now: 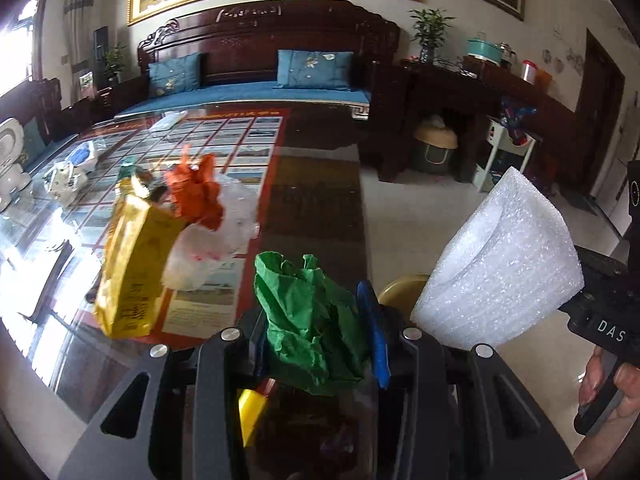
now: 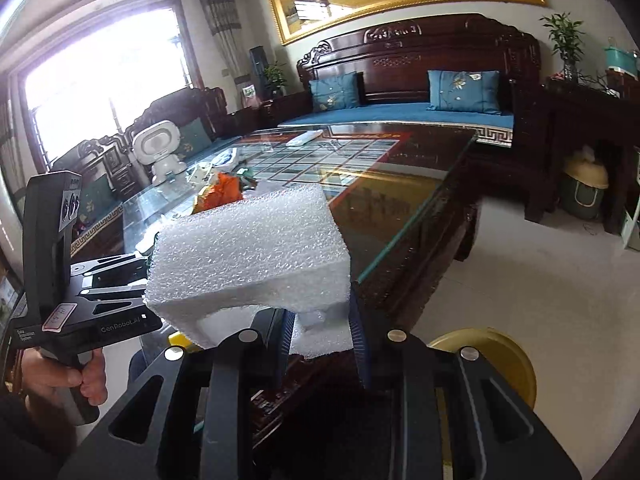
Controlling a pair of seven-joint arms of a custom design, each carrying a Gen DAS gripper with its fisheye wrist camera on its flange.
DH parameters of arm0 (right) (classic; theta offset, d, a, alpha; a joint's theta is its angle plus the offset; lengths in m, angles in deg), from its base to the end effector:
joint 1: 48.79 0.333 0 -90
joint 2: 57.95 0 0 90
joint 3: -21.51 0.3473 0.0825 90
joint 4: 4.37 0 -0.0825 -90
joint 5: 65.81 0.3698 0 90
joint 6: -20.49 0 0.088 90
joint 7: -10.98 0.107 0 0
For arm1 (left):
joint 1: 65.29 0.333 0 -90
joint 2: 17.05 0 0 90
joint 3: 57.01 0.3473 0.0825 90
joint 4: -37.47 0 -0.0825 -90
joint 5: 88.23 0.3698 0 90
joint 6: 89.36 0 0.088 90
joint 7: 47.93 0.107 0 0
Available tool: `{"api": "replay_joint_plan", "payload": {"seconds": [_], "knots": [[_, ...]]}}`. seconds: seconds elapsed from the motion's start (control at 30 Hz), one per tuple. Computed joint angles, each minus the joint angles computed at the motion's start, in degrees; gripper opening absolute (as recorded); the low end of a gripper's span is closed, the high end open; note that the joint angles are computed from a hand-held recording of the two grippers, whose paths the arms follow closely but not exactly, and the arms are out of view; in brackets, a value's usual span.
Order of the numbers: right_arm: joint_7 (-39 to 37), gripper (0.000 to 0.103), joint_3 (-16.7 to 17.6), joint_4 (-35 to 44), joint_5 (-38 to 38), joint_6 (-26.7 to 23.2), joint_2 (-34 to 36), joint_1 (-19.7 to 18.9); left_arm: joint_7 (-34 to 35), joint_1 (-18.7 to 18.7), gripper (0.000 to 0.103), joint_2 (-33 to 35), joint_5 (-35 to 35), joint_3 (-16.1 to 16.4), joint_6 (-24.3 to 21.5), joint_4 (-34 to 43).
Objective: Collect trash
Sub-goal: 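Carry the foam block and green paper over the yellow bucket with both tools, then open the right tool over the bucket while the left tool releases the green paper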
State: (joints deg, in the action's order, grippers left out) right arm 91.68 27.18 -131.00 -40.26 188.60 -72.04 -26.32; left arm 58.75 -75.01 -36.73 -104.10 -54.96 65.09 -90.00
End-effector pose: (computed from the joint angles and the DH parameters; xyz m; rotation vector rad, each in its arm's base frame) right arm 0.4553 0.2186 0.6307 -1.7372 1.3165 -0.3956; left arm 0.4733 -0.0518 0.6425 -1.5717 1.9676 -0.9311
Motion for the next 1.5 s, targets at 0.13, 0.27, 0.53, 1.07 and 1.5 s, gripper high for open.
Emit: {"api": "replay_joint_plan", "payload": {"seconds": [0.13, 0.27, 0.53, 1.07, 1.5], "knots": [[3.0, 0.026, -0.1, -3.5, -2.8, 0.0, -2.3, -3.9, 2.5, -3.0, 0.039, 4.3, -2.6, -1.1, -1.1, 3.7], [8.9, 0.026, 1.3, -6.8, -8.5, -0.6, -3.7, -10.3, 4.5, -3.2, 0.039, 9.3, -5.1, -3.6, -3.2, 7.9], [19.0, 0.028, 1.2, -9.4, -17.8, -4.7, -1.3, -17.5, 4.8, -1.3, 0.039, 18.5, -5.3, -10.1, -7.4, 15.6], [26.4, 0.066, -2.9, -4.8, -26.9, -6.6, 7.8, -16.4, -1.4, 0.8, 0.039, 29.9, 2.5, -16.0, -14.3, 26.4], [29.2, 0.066, -3.2, -7.9, -27.9, -5.8, 5.3, -18.7, 0.2, -0.4, 0.049, 39.4, 5.4, -18.7, -23.5, 39.7]]}}
